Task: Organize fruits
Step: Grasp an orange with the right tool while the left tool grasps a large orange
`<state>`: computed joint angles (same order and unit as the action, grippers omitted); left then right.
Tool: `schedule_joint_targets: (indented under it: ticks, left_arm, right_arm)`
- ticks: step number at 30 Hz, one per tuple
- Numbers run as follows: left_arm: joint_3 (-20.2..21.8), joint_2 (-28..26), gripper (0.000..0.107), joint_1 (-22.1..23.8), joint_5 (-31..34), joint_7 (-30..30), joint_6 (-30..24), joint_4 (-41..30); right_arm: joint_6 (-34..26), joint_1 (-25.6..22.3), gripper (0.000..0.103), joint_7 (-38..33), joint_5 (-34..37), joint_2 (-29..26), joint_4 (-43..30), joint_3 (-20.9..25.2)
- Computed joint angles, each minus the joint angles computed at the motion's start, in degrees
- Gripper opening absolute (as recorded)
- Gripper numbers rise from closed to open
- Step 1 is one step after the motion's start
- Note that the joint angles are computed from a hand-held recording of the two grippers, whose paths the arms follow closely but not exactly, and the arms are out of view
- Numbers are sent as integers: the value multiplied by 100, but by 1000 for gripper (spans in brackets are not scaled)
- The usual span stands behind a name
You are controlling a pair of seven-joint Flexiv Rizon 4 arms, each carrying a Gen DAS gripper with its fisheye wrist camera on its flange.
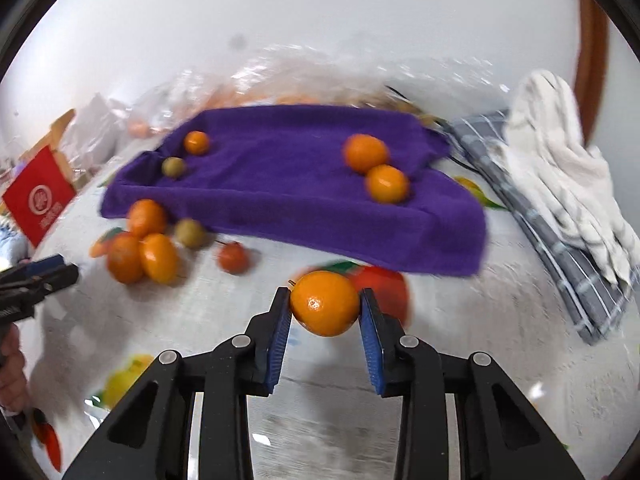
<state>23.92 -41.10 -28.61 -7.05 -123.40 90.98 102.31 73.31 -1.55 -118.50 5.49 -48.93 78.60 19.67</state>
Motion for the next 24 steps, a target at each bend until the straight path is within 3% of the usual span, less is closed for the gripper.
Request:
schedule_joint_targets:
  ticks: [5,9,12,16,21,24]
  left_arm:
    - [-609,-96,74,438,-39,399,127,-307]
    - [-142,-351,74,98,86,482,-431,-796]
    - [-617,-374,73,476,217,699,-439,-920]
    - [-471,-537,73,410,395,624,-791,-1225]
    - [-667,-550,73,609,499,508,-681,-1244]
    - [-916,-523,59,799,498,617,-467,-1165]
  right_arm:
    - [-54,-28,34,28,-14,-98,-66,-40]
    - [-49,-33,34,-21,-33,-112,-54,-40]
    - [-99,-5,34,10,-49,-132,-84,-75]
    - [-72,11,34,94,-25,-130,-83,-119]
    - [-140,-22,34,147,18,-149,-137,-78]
    - [-158,-9,34,191,46,-148,-153,-90]
